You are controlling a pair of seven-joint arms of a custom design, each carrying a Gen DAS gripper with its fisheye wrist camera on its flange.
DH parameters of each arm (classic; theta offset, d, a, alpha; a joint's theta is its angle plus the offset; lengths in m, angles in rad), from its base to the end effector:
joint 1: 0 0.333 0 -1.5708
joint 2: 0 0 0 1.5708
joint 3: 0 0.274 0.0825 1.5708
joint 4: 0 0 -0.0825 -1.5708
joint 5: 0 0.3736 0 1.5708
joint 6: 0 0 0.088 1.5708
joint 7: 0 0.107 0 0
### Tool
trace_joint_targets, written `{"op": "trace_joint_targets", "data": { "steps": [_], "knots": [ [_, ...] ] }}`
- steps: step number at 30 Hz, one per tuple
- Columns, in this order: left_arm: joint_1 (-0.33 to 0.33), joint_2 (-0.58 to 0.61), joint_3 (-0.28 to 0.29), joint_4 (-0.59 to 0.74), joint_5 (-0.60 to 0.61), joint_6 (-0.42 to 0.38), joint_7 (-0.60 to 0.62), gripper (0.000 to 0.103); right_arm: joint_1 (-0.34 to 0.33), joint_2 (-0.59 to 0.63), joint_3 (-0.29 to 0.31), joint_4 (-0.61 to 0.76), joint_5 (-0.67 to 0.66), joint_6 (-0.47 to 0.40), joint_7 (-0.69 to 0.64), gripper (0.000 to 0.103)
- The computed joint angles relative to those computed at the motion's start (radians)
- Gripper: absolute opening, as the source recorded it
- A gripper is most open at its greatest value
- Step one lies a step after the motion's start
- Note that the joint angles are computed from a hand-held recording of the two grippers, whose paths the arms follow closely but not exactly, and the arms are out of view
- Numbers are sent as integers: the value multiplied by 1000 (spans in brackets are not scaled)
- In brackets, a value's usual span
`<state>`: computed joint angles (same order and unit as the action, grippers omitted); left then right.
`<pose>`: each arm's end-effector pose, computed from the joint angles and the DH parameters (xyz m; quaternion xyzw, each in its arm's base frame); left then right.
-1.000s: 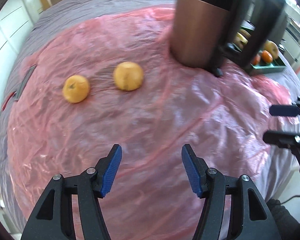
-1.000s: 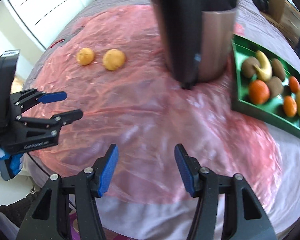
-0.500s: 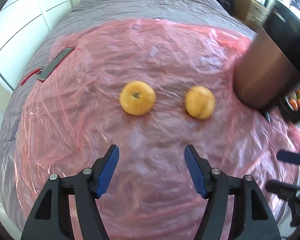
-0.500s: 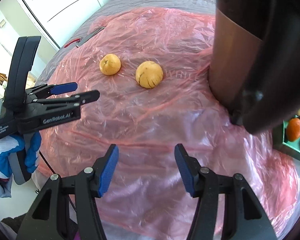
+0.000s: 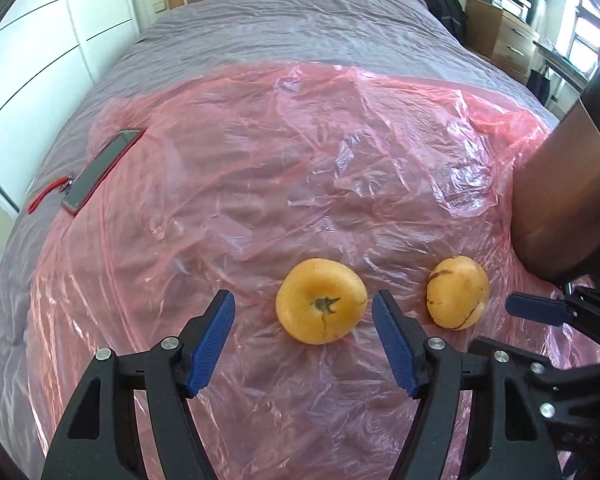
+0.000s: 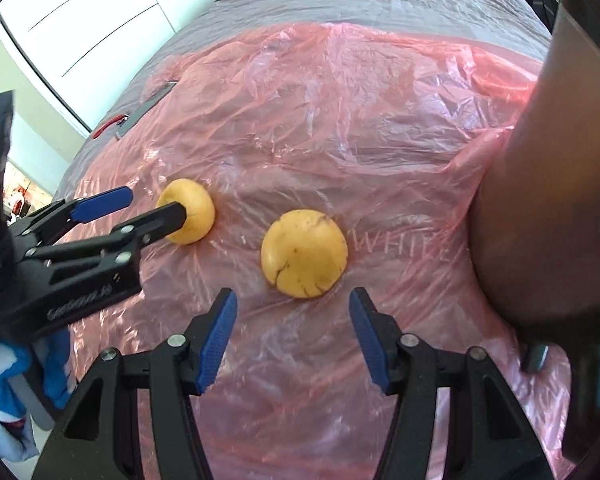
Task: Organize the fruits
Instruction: 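Grasp a yellow fruit with the left tool while the right tool grasps the other, then lift and carry both yellow fruits over to the green tray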
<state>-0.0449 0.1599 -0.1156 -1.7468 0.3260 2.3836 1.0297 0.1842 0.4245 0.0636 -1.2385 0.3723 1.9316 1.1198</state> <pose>0.6253 -0.0942 0.4915 -0.7472 0.6087 -0.1587 0.2144 0.6565 0.1829 0.5225 -0.8610 0.4518 0.0195 0.2328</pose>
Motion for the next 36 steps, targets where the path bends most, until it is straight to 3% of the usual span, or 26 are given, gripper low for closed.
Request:
{"op": "trace_joint_targets", "data": {
  "steps": [9,18,24,29,36],
  "knots": [
    [0,65,-4,54,-25,-33,103,68,21,112,4,130,-30,-5,36,29],
    [6,104,-3,80,-53,-34,153,65,40,260,6,342,-73,-107,97,26],
    [9,141,-12,119,-85,-55,206,47,51,315,6,419,-100,-139,107,20],
    [14,155,-16,152,-122,-82,235,47,37,329,19,445,-81,-159,90,18],
    [4,125,-10,145,-108,-93,227,46,2,225,27,311,-28,-116,16,18]
  ]
}}
